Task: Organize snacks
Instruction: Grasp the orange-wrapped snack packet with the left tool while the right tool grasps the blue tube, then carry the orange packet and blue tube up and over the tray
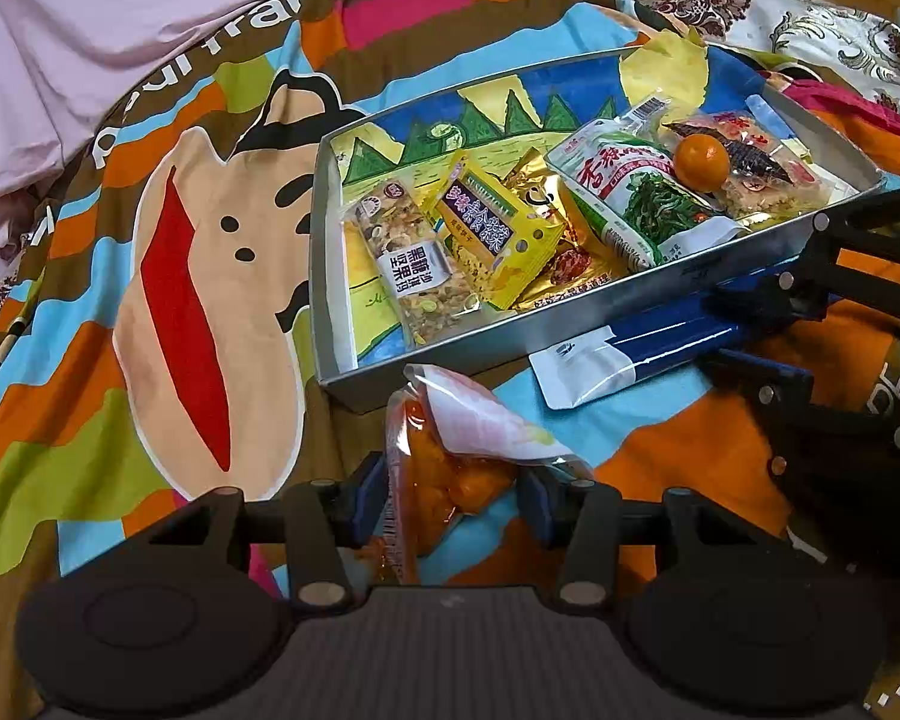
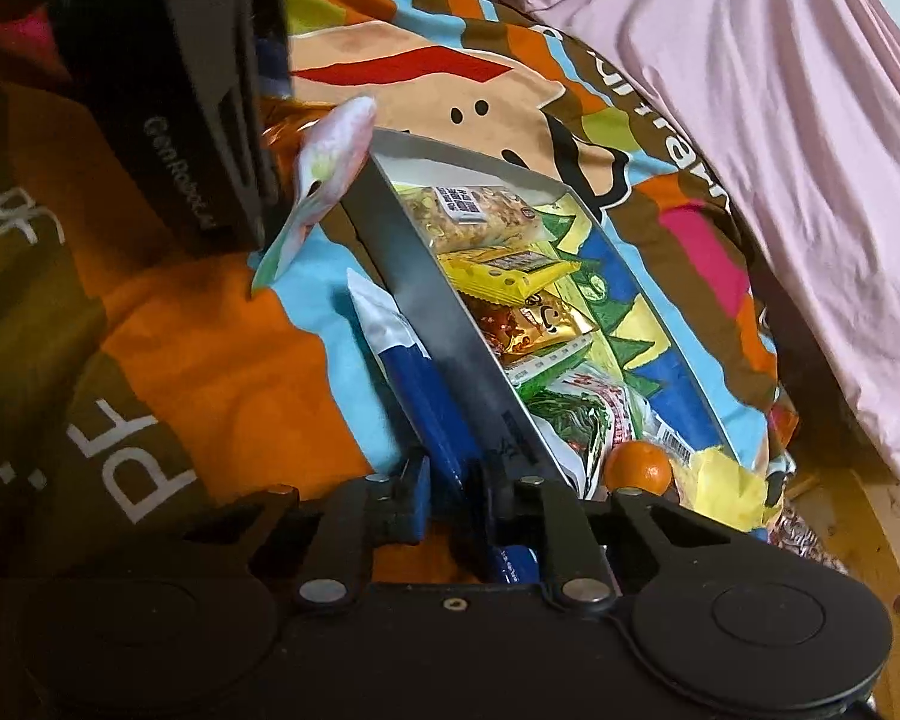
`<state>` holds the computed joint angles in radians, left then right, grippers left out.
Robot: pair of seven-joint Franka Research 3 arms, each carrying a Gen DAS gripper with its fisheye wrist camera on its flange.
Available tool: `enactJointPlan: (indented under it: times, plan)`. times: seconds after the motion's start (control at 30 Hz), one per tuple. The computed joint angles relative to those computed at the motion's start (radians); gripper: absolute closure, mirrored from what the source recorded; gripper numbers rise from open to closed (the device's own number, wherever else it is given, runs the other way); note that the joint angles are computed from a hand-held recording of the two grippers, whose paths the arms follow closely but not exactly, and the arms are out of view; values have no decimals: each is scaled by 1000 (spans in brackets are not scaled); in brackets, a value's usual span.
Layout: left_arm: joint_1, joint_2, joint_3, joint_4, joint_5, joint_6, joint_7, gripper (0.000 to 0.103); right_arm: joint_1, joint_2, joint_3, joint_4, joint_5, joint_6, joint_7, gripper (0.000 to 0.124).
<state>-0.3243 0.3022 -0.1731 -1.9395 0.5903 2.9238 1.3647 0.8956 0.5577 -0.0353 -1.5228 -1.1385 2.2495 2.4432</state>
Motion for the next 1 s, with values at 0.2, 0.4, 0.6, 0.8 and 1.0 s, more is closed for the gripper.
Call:
enactJointPlan:
  times: [0.2, 0.4, 0.6, 0.8, 1.0]
  plan:
    - [90, -41, -107, -61, -222, 0, 126, 52, -11, -46, 24, -22, 81, 13, 54, 107]
    - [163, -103, -195, -120, -508, -28, 284, 52, -21, -129, 72, -73, 181, 24, 83, 107]
    - [160, -164, -193, -163, -722, -63, 411, 52, -41, -142, 91, -85, 249, 81, 86, 109]
    - [128, -140, -160, -144, -760, -60, 421, 52, -41, -110, 64, -81, 242, 105, 85, 96]
    - [133, -134, -167, -145, -795, -40, 435, 52, -18, -102, 51, -76, 205, 78, 62, 110]
